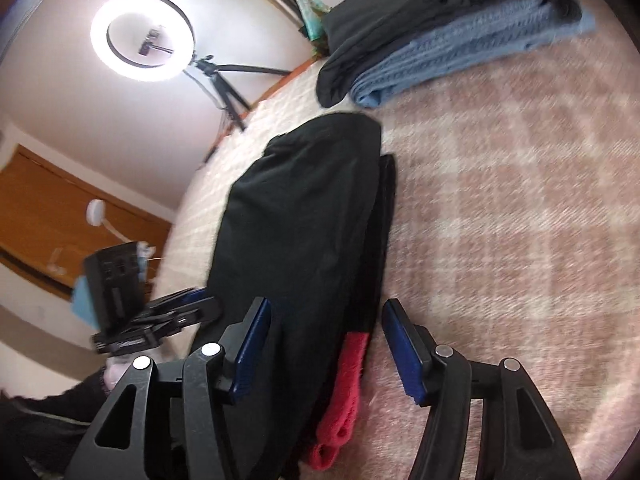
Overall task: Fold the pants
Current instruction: 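Lift the folded black trousers with both grippers and carry them toward the clothes stack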
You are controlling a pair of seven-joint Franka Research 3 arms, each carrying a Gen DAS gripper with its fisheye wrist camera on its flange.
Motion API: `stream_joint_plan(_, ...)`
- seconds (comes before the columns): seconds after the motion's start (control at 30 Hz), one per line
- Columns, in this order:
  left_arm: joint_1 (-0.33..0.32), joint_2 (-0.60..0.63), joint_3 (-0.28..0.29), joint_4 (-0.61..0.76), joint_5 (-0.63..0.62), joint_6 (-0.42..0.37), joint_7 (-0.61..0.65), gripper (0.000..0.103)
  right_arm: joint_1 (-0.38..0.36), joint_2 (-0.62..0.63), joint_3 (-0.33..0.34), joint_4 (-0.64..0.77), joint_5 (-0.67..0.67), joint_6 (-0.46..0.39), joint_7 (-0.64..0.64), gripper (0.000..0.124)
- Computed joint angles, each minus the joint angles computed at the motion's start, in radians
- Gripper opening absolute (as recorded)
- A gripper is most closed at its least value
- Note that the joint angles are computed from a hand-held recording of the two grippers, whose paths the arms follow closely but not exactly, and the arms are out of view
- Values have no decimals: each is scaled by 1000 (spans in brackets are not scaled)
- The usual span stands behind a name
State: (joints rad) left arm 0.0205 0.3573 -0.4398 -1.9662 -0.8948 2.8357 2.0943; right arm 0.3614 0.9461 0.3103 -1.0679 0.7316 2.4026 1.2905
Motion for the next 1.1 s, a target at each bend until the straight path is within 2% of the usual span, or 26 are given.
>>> stream_joint_plan(0.17,21,18,-17,26,-46,-29,43,43,-30,37,42,36,51,-42,-55,62)
stream_joint_plan(0.27,10,24,-12,36,-51,-29,52,44,-29,67,52,78,73,-72,-74,61)
stream_joint_plan(0.37,15,35,-22,45,-84,-21,71,44,1,92,28,132,43,-94,-54,53)
stream_joint_plan(0.43,16,43,-24,56,-103,-25,73,44,18,117,19,174,30,-105,-25,37)
stream_joint_plan(0.47,12,45,-22,58,-103,-21,73,44,22,125,19,185,27,-107,-15,36)
stream_joint_plan(0.63,-2,49,-21,56,-93,14,57,44,45,71,1,113,-3,-34,-13,25)
stream_joint_plan(0.87,0,42,-27,46,-47,36,16,31,110,58,-53,145,-121,-4,65,20)
stream_joint_plan(1.1,10,16,-52,30,-39,65,44,20,153,39,-84,160,-222,16,125,17)
